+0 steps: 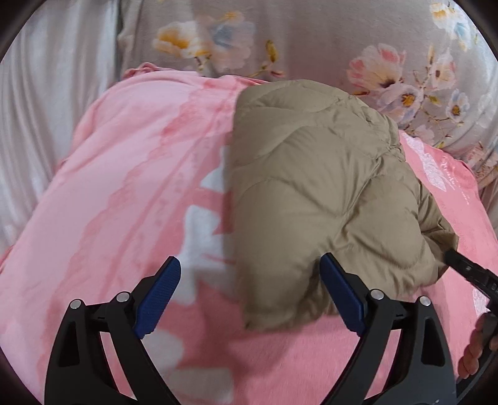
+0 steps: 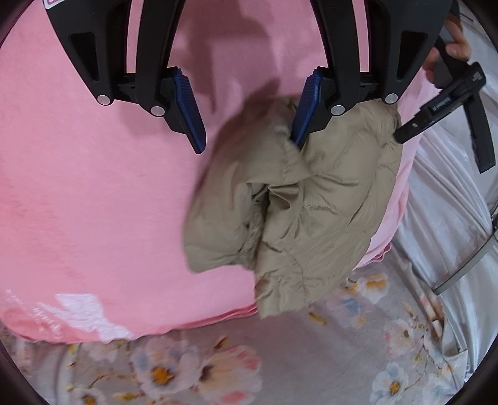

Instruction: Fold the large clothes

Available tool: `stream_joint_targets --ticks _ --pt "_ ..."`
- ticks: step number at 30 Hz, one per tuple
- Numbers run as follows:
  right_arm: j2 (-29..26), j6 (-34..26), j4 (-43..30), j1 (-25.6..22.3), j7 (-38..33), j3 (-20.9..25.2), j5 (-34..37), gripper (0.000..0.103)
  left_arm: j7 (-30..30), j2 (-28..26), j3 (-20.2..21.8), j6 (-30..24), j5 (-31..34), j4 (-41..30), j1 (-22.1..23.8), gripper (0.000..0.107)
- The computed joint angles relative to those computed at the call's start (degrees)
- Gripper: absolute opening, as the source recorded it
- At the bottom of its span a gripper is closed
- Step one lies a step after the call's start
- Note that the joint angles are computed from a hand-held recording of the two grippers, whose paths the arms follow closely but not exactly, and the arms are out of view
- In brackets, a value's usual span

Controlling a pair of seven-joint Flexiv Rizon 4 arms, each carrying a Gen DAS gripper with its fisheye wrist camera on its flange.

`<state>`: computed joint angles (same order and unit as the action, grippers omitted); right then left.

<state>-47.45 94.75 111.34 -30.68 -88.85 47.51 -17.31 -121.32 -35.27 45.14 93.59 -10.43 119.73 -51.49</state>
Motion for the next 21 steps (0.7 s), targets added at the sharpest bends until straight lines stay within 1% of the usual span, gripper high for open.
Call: stream_joint_targets --ticks 2,3,4,5,6,7,8,9,10,11,12,13,14,15,16,18,19,21 --pt "2.8 4.1 2.8 -0.2 -0.2 -1.3 0.3 0.028 -0.5 1.2 3.9 -1.9 0.8 1.4 -5.5 0.088" --pt "4.2 4.6 3.6 -0.2 0.3 -1.8 -0.3 0.012 -0.4 2.0 4.1 -2.9 1.7 1.7 -6.5 0.088" --pt "4.5 3.9 3.5 -0.7 0.7 -1.4 -1.4 0.012 0.0 2.8 3.2 -3.6 2.9 1.9 -6.6 0.088" --pt "4.2 3.1 3.2 -1.7 0.7 0.1 -2.9 0.012 0.1 3.0 2.4 -4.3 3.8 1.8 -6.4 0.088" --pt "4.3 3.0 2.8 -1.2 0.8 0.1 -3.7 0.012 -0.5 2.0 2.5 -6.0 4.5 1.1 -7.1 0.088" --pt "4.7 2.7 2.4 0.0 1.0 -1.0 -4.2 0.012 -1.2 0.9 2.6 -7.2 5.1 0.1 -7.2 0.088" --pt "4.9 1.6 1.3 2.3 1.1 -2.5 -4.8 0.012 -2.4 -0.4 3.0 -8.1 5.4 -0.8 -7.3 0.088" --pt "4.9 0.8 0.4 4.2 1.1 -3.8 -4.8 0.012 -4.2 -2.3 4.1 -9.7 5.5 -2.0 -7.7 0.085" --pt "5.3 0.2 -0.4 7.5 1.4 -6.7 -4.4 0.012 -5.6 -3.2 4.6 -10.6 5.6 -2.7 -7.3 0.083" --pt "5.8 0.5 -0.8 10.4 1.4 -9.7 -3.7 0.012 -7.1 -3.9 4.2 -9.6 5.5 -3.0 -6.0 0.082" --pt "6.4 1.3 -1.0 14.4 1.8 -13.8 -2.8 0.013 -8.5 -4.6 4.7 -10.0 5.7 -3.5 -5.5 0.083" --pt "6.8 1.8 -1.2 17.9 2.2 -17.7 -2.2 0.013 -8.8 -4.5 3.9 -10.0 6.0 -3.8 -4.1 0.084" --pt "7.0 1.9 -1.4 20.5 2.5 -20.5 -1.7 0.013 -8.1 -3.7 1.3 -9.5 6.1 -4.1 -1.0 0.084" --pt "6.7 1.6 -1.6 21.4 2.5 -21.5 -1.4 0.013 -8.0 -3.6 0.0 -9.6 6.5 -4.6 0.7 0.084" --pt "5.8 0.5 -2.3 21.2 2.5 -21.0 -1.2 0.013 -8.0 -4.2 -0.1 -10.6 7.2 -5.7 1.3 0.084" --pt "4.3 -0.8 -3.2 20.2 1.7 -19.7 -0.3 0.013 -9.2 -6.5 2.1 -13.8 9.2 -8.5 0.1 0.087" --pt "3.9 -0.9 -3.3 20.2 1.2 -19.6 0.2 0.013 -9.8 -7.3 2.5 -14.7 9.9 -9.5 0.2 0.088" --pt "3.4 -0.6 -3.4 21.5 0.8 -20.5 1.1 0.012 -10.9 -8.0 1.9 -15.7 10.7 -10.8 1.5 0.090"
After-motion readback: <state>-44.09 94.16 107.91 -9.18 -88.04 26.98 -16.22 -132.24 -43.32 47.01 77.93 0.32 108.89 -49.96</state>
